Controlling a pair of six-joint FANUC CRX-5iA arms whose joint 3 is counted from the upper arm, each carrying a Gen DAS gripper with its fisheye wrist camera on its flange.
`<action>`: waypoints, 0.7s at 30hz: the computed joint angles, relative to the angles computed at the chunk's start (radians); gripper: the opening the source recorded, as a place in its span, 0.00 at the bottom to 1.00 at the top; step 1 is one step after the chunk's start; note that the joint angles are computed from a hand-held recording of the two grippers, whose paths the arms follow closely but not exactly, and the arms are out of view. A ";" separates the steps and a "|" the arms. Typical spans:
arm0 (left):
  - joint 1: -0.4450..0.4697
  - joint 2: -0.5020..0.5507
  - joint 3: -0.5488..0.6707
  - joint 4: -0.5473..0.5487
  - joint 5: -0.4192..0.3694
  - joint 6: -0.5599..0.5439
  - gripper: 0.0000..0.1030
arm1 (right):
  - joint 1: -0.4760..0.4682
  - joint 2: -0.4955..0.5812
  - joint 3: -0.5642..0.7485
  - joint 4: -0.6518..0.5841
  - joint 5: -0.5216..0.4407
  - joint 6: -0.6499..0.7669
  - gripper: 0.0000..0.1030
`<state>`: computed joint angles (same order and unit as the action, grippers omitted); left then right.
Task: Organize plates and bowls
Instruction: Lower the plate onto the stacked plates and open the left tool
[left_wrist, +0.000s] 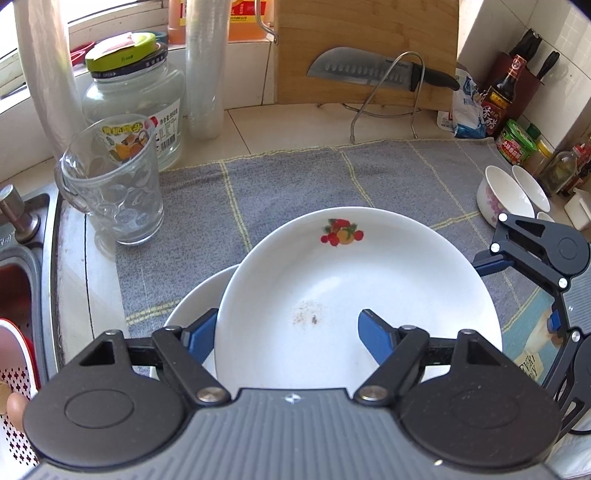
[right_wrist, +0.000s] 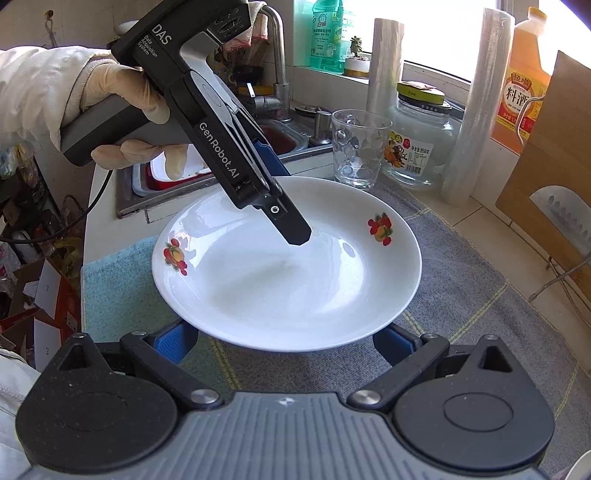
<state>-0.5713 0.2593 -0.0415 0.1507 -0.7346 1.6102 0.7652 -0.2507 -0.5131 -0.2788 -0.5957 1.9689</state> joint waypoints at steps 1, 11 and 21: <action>0.001 -0.003 -0.008 0.003 0.004 0.001 0.77 | 0.000 0.002 0.003 -0.003 -0.004 0.004 0.99; -0.001 -0.009 -0.023 -0.025 -0.008 0.037 0.77 | 0.001 0.018 0.024 -0.025 -0.028 0.048 0.99; -0.023 0.007 0.026 -0.128 -0.068 0.098 0.77 | -0.015 0.032 0.049 -0.086 -0.050 0.125 0.99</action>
<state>-0.5945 0.2662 -0.0160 0.0231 -0.8031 1.7081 0.7504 -0.2187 -0.4642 -0.3644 -0.6455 2.0941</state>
